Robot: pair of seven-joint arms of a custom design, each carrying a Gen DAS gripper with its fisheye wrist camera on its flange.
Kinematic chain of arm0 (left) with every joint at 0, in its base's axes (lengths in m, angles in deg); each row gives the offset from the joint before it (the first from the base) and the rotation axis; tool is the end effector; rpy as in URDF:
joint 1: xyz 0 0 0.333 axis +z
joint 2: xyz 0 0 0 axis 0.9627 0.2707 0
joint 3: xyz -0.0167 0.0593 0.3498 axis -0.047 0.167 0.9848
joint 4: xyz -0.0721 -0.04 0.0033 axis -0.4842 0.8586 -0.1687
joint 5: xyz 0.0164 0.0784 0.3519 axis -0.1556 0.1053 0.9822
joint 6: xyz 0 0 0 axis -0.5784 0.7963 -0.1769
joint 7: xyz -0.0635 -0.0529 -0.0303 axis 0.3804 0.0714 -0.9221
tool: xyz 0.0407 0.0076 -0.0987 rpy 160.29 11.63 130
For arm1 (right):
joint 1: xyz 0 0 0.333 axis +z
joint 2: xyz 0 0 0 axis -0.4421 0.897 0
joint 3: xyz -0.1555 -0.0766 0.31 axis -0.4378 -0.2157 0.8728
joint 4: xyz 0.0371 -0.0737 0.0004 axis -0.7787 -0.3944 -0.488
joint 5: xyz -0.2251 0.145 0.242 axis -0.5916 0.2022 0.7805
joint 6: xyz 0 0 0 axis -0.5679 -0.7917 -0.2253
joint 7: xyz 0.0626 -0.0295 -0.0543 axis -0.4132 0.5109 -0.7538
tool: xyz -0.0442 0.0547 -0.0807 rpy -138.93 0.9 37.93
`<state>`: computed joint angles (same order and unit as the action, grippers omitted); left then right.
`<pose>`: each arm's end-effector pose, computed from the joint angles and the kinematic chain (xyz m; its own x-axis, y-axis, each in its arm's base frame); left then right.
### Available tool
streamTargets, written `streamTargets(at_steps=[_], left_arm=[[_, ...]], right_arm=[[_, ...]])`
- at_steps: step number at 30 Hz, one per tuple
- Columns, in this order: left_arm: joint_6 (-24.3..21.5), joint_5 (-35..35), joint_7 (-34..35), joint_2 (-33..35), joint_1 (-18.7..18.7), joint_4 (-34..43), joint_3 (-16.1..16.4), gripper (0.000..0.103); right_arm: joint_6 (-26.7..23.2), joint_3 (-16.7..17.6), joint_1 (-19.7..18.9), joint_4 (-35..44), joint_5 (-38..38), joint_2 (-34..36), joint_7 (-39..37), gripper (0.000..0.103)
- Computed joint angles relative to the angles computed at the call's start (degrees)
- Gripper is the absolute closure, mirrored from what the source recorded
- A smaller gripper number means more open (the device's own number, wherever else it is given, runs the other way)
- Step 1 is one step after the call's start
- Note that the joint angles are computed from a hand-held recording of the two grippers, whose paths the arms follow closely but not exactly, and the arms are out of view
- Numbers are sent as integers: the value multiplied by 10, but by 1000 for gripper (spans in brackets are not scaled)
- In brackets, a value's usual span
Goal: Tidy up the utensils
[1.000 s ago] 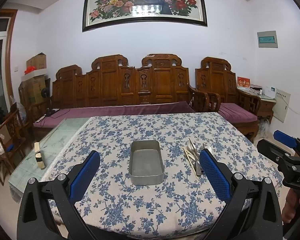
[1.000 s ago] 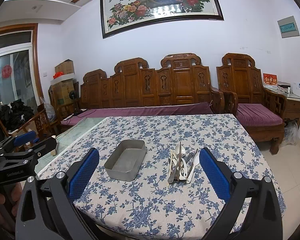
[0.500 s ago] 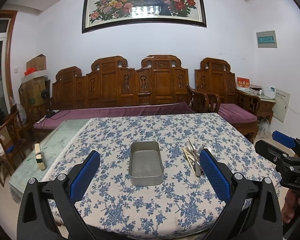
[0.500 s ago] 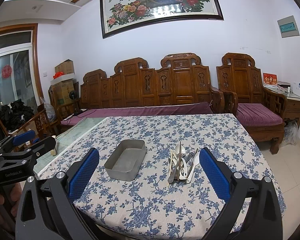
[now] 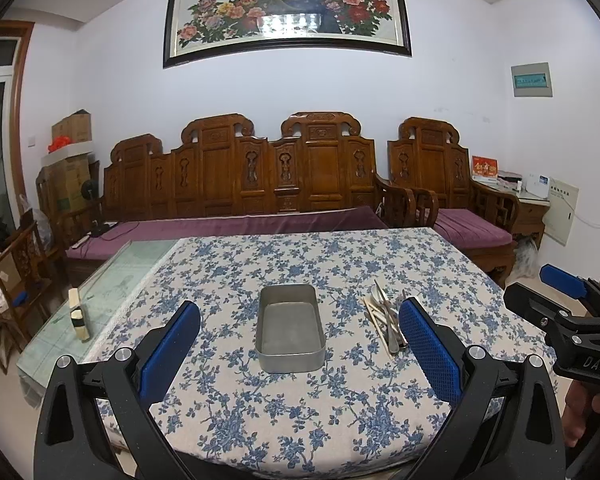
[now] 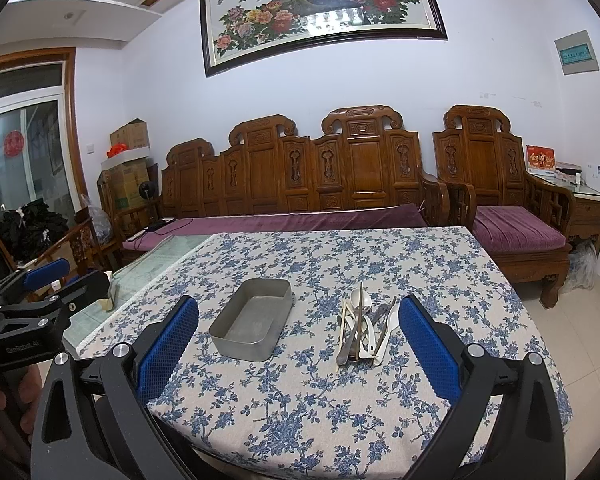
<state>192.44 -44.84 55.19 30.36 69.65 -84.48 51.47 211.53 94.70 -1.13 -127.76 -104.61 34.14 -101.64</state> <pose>0.6399 -0.2409 0.6082 -0.5843 -0.8107 -0.0380 -0.2959 0.2564 -0.9202 0.5288 0.2930 0.6177 -0.3402 -0.9286 -0.1478 -0.3206 0.2624 -0.9102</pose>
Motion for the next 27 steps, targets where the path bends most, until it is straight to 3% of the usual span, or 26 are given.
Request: streamTargets(at_steps=[27], left_arm=[[7, -22, 24, -5, 9, -8, -14, 7]], right_arm=[[-1, 0, 0, -1, -1, -1, 1, 2]])
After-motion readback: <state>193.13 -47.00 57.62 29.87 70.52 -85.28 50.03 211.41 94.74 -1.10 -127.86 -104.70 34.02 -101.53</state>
